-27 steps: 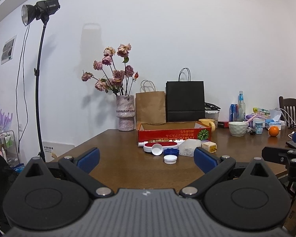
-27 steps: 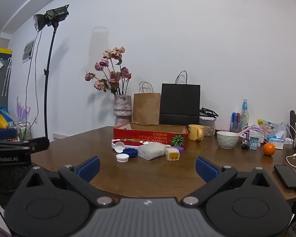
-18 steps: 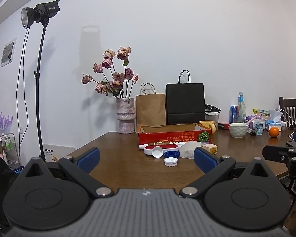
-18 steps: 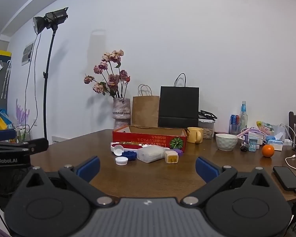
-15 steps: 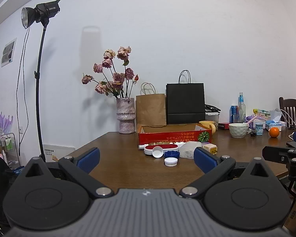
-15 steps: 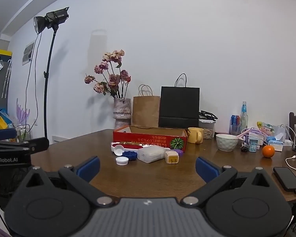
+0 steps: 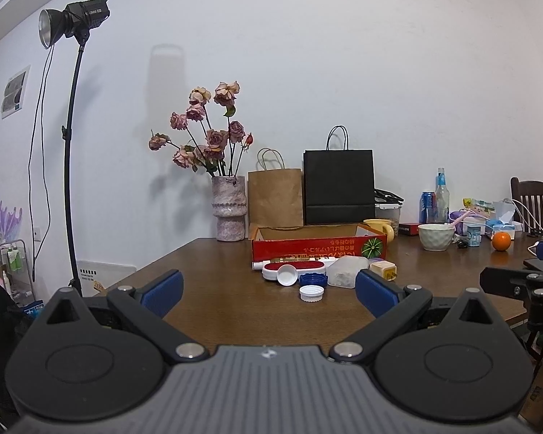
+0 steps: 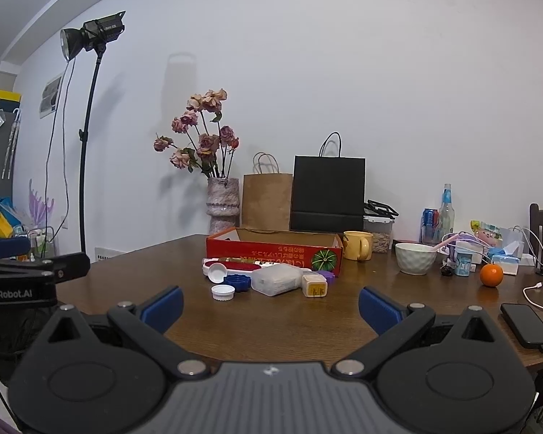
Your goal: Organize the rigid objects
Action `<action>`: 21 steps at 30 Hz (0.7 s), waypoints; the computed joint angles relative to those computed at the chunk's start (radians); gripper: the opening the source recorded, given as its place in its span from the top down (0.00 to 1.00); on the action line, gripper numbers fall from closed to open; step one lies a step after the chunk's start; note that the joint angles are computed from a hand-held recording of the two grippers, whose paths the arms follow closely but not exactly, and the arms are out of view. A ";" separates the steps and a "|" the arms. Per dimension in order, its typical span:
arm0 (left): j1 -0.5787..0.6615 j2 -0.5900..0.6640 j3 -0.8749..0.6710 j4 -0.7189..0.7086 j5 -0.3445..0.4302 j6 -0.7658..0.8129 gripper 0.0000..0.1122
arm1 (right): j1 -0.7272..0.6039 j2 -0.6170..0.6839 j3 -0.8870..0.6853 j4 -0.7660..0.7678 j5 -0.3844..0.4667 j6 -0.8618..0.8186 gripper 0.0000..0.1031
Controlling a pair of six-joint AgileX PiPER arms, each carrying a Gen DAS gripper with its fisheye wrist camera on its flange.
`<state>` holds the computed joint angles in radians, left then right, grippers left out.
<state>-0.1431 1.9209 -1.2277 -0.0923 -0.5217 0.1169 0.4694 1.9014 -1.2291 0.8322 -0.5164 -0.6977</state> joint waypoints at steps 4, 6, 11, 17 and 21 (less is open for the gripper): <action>0.000 0.002 -0.004 0.001 0.004 -0.002 0.08 | -0.001 -0.002 0.000 0.004 0.006 -0.005 0.00; 0.000 0.002 -0.008 0.005 0.013 -0.004 0.08 | -0.003 -0.003 0.004 -0.010 0.005 0.005 0.00; -0.001 0.003 -0.008 -0.001 0.011 0.001 0.08 | -0.002 0.001 -0.008 0.026 0.014 -0.022 0.00; 0.000 0.003 -0.003 0.004 0.007 -0.006 0.08 | 0.006 0.005 -0.023 0.063 0.036 -0.075 0.00; 0.000 0.004 -0.004 0.008 0.008 -0.007 0.08 | 0.008 0.013 -0.016 0.023 0.012 -0.024 0.00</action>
<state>-0.1430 1.9251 -1.2319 -0.0848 -0.5140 0.1095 0.4773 1.9146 -1.2448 0.8551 -0.5042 -0.7214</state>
